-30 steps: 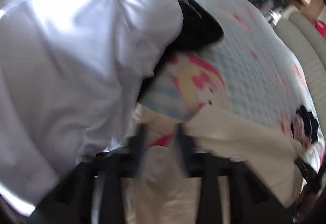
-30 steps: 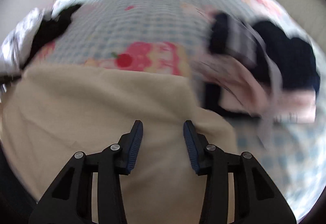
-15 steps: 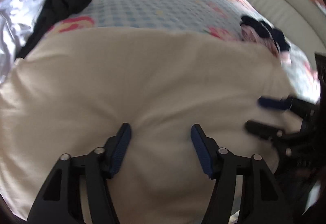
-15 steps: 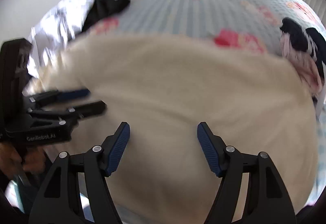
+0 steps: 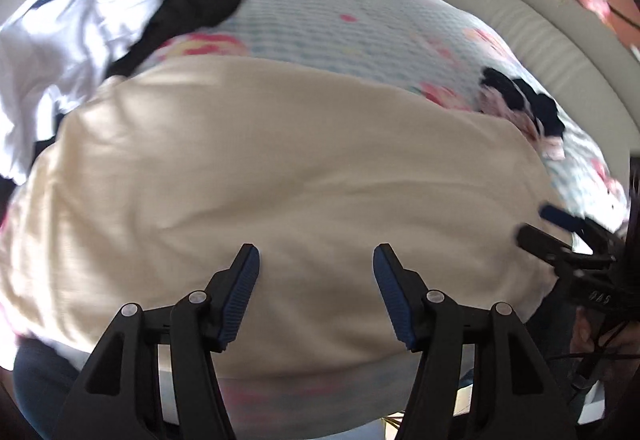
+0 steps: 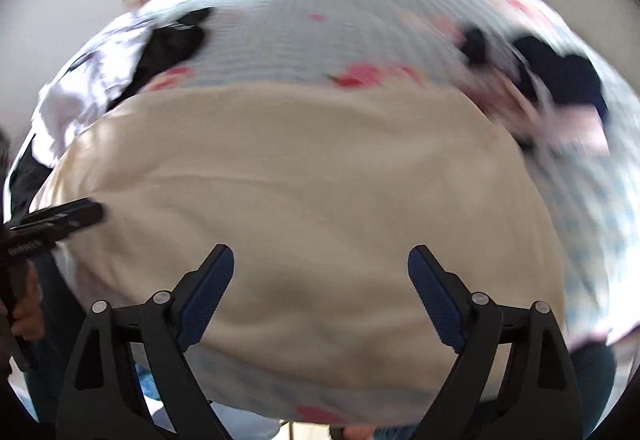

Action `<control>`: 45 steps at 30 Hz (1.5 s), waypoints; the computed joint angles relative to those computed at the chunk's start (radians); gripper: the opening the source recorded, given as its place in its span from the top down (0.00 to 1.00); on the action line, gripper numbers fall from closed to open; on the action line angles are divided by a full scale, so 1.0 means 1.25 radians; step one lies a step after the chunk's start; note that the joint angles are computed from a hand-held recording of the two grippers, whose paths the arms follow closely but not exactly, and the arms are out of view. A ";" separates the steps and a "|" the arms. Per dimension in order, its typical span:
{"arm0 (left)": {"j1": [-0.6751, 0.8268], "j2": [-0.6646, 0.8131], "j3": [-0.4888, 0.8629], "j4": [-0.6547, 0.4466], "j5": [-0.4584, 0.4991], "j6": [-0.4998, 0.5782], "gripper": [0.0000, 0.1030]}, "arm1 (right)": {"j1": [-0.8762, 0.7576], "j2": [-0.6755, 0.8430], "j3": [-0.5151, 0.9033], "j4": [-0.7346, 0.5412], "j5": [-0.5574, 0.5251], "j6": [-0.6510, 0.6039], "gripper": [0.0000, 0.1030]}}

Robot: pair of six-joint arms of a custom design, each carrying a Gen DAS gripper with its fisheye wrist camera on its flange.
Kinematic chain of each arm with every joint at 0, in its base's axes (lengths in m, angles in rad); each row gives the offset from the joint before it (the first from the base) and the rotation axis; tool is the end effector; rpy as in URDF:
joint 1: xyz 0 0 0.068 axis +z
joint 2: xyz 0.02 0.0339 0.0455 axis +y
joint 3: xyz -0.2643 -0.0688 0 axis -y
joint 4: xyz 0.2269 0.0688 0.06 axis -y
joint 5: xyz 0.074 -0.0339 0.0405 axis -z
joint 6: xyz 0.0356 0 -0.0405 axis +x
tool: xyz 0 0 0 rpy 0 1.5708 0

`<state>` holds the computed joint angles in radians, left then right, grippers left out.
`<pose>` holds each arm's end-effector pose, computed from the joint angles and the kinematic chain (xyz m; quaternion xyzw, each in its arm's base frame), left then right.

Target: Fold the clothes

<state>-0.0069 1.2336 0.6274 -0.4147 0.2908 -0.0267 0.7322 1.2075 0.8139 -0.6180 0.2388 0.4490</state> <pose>0.2096 -0.0117 0.1908 0.0299 0.9526 -0.1439 0.2662 0.1665 0.1383 0.2369 -0.1021 0.9494 0.0575 0.2913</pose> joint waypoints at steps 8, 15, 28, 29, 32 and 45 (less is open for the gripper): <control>-0.008 0.086 0.020 0.005 0.027 0.015 0.42 | -0.009 0.075 -0.065 0.109 -0.050 0.001 0.13; 0.116 0.057 0.047 -0.080 -0.067 0.093 0.41 | -0.193 -0.127 -0.194 0.035 -0.079 -0.041 0.21; 0.498 0.153 0.174 -0.131 0.004 0.249 0.41 | -0.593 -0.263 -0.161 -0.088 -0.188 -0.229 0.19; 0.511 0.170 0.187 -0.134 0.008 0.257 0.43 | -0.608 -0.262 -0.164 -0.083 -0.200 -0.242 0.19; 0.514 0.175 0.196 -0.137 0.006 0.253 0.43 | -0.670 -0.230 -0.191 -0.055 -0.244 -0.252 0.17; 0.141 0.014 0.179 -0.187 0.073 0.057 0.32 | -0.772 -0.242 -0.139 -0.072 -0.382 -0.309 0.13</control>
<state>0.1693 1.2508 0.8507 -0.6481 0.3815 0.0446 -0.2326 0.9055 0.6396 -0.7085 -0.2386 0.0624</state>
